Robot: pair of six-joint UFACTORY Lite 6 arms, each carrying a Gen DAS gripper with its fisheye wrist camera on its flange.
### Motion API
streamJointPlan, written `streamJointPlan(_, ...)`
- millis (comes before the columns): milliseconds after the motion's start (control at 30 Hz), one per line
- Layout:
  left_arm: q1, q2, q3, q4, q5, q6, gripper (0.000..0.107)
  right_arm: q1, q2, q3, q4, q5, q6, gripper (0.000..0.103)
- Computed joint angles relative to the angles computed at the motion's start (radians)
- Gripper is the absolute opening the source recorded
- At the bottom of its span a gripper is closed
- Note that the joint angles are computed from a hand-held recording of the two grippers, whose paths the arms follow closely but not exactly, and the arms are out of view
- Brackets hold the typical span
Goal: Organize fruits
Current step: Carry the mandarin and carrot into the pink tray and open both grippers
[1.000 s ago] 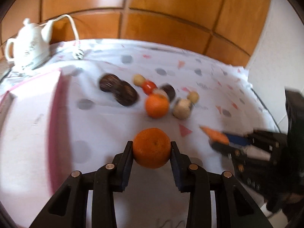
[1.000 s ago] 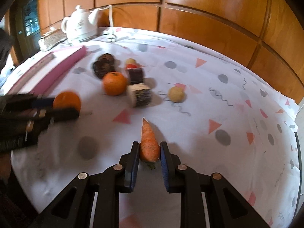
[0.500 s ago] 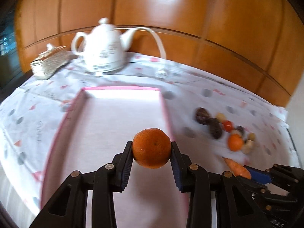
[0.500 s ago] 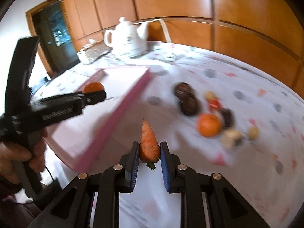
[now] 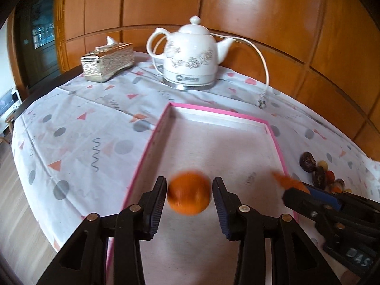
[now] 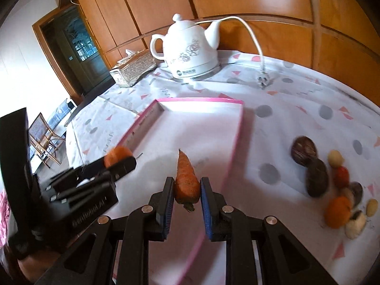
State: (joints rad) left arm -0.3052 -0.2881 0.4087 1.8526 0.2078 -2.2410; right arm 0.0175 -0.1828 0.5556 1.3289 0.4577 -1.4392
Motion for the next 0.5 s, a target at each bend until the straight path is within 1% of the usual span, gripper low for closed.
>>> streamJointPlan(33, 0.005, -0.009, -0.004, -0.012, 0.002, 0.013, 0.049, 0.031, 0.013, 0.01, 0.014, -0.026, 0.005, 0.028)
streamJointPlan(67, 0.008, -0.019, -0.007, -0.025, 0.007, 0.027, 0.052, 0.048, 0.024, 0.017, 0.026, -0.032, 0.007, 0.034)
streamJointPlan(100, 0.01, -0.035, -0.013, -0.042, 0.012, 0.041, 0.056, 0.061, 0.03, 0.018, 0.044, -0.035, 0.003, 0.035)
streamJointPlan(167, 0.017, -0.058, -0.021, -0.066, 0.005, 0.065, 0.057, 0.077, 0.031, 0.012, 0.071, -0.054, -0.014, 0.036)
streamJointPlan(267, 0.006, -0.091, -0.032, -0.156, 0.008, 0.151, 0.058, 0.069, 0.004, -0.018, 0.101, -0.059, -0.035, 0.036)
streamJointPlan(300, 0.003, -0.106, -0.038, -0.171, 0.003, 0.162, 0.061, 0.06, -0.01, -0.032, 0.117, -0.062, -0.047, 0.036)
streamJointPlan(500, -0.071, -0.161, -0.055, -0.265, 0.033, 0.217, 0.067, -0.031, -0.162, -0.139, 0.126, -0.092, -0.065, 0.036)
